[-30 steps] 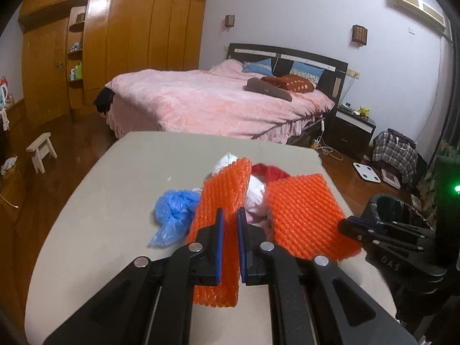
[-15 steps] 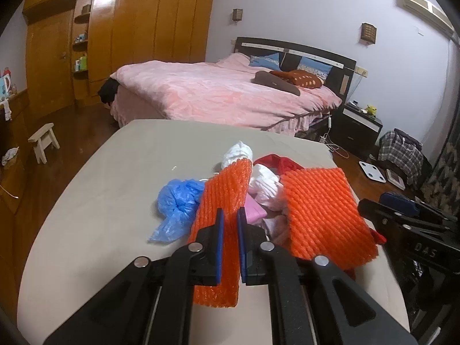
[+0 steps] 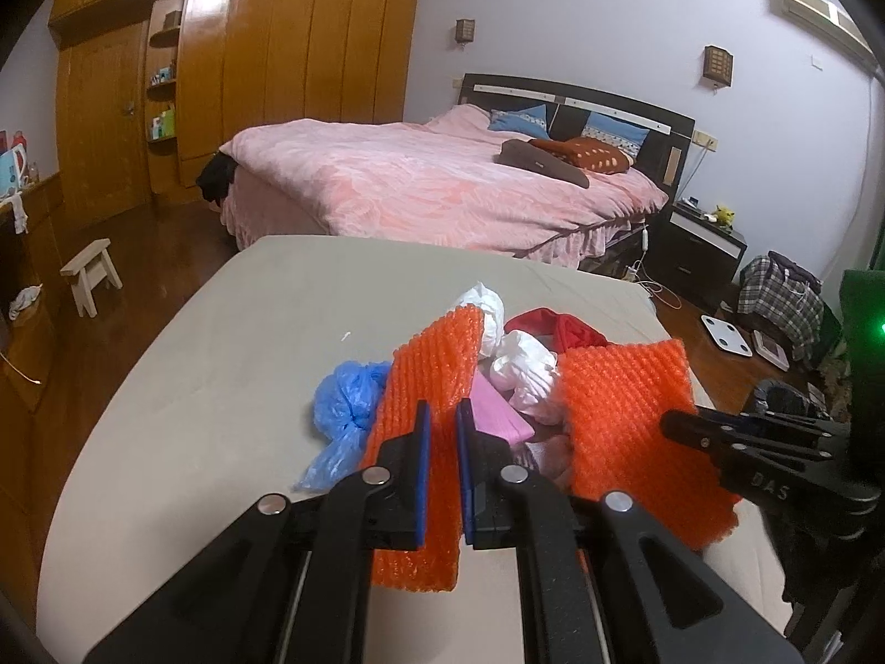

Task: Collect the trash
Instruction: 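Lift the orange foam nets from the pile with both grippers, then move both orange foam nets over the bin and release them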

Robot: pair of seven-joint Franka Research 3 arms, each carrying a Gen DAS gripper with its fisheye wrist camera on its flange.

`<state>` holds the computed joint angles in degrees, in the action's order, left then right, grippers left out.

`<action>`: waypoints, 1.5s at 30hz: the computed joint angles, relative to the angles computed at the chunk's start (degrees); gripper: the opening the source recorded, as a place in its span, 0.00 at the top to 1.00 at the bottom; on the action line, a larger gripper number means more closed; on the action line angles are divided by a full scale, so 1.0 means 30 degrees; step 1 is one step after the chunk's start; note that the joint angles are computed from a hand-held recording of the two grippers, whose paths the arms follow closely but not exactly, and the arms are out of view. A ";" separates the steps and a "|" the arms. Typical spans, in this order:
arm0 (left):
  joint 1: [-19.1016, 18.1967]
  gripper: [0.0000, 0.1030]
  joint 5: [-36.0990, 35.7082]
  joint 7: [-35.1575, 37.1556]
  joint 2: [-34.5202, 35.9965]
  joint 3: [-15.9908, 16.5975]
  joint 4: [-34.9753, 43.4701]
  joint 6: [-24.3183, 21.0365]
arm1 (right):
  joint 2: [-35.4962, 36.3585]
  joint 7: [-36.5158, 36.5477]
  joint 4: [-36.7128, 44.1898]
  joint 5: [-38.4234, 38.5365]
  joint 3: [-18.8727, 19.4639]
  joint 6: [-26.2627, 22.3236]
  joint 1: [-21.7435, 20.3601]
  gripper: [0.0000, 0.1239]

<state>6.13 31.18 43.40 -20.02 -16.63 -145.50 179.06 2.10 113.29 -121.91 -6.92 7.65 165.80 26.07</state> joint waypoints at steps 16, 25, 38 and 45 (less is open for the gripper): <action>-0.1186 0.91 -0.0645 0.0667 -0.0867 0.0265 0.0471 -0.0001 | -0.3843 -0.1879 -0.2243 0.2682 0.1116 0.2568 -0.1246 0.91; -0.2135 0.91 -0.1158 0.1032 -0.0866 -0.0154 0.1328 0.0319 | -0.6865 -0.0550 -0.4144 0.1865 0.2773 0.2709 -0.4175 0.91; -0.5665 0.91 -0.1877 0.2491 0.1943 -0.0250 0.3964 0.0871 | -1.2034 0.0368 -0.8178 0.1816 0.3081 0.1746 -0.7547 0.91; -0.8011 0.91 -0.2766 0.4046 0.4211 -0.0083 0.6009 0.0898 | -1.4428 0.0315 -1.0254 0.1887 0.2813 0.1123 -0.9537 0.91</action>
<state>-17.90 22.88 55.54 -7.38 -16.88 -127.48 181.75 -41.19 114.24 -152.67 -1.26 16.09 169.17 -2.54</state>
